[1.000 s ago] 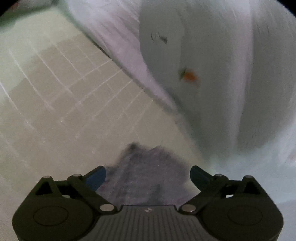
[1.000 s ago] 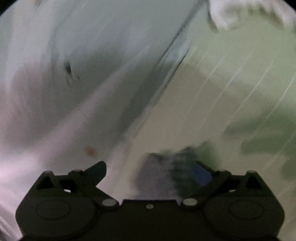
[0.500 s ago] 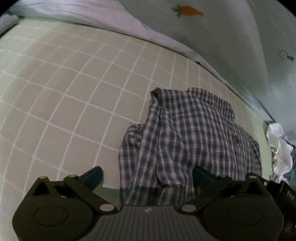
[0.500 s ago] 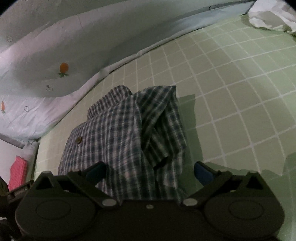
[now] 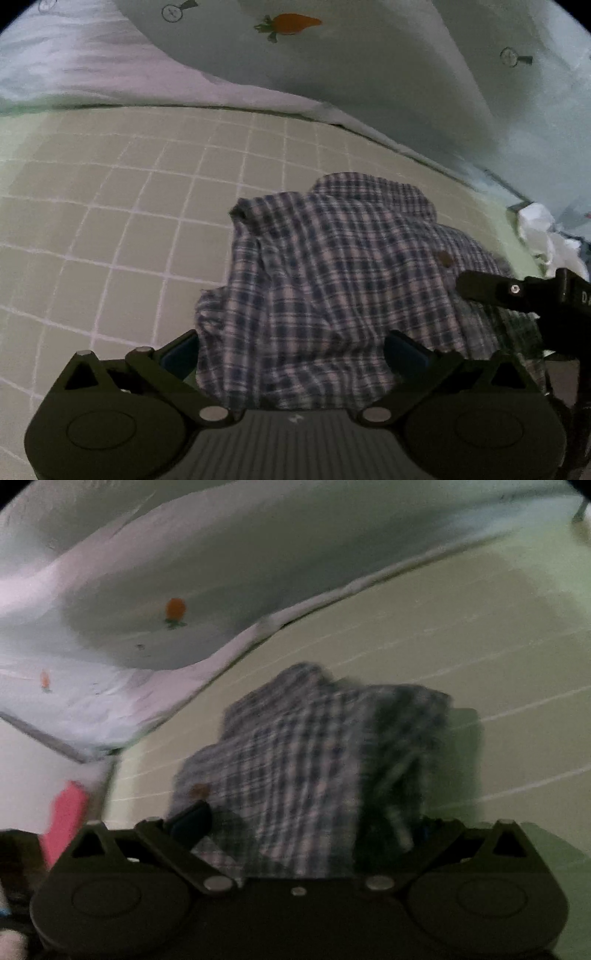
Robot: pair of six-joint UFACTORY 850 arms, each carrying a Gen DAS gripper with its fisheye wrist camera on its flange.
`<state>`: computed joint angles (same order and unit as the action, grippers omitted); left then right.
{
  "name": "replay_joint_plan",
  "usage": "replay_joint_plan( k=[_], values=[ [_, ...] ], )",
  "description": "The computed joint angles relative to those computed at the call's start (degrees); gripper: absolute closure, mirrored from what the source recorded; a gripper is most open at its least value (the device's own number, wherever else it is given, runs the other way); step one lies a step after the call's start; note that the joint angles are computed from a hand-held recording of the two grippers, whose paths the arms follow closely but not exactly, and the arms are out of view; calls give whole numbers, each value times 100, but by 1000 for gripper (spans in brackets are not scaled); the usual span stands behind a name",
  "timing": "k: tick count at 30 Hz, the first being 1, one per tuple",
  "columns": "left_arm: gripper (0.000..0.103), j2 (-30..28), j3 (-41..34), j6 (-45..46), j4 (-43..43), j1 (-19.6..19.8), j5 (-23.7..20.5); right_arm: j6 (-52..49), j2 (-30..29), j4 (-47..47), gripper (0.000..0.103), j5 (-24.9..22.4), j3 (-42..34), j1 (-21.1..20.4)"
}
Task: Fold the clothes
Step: 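Grasp the folded shirt bundle with both grippers from its sides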
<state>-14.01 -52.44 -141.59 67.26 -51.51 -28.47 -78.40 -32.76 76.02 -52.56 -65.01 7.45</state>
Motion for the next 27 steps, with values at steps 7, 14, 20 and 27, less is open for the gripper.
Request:
replay_joint_plan(
  k=[7, 14, 20, 27],
  values=[
    [54, 373, 412, -2303, 1300, -273, 541, 490, 148, -207, 66, -691, 426, -240],
    [64, 555, 229, -2736, 1075, -1126, 133, 356, 1152, -564, 67, -986, 1421, -980],
    [64, 371, -380, -1833, 304, -1756, -545, 267, 1832, -587, 67, -1471, 2101, -1755],
    [64, 76, -1038, -1261, -298, -2299, -1329, 31, 2221, -857, 66, -2015, 2341, -2328]
  ],
)
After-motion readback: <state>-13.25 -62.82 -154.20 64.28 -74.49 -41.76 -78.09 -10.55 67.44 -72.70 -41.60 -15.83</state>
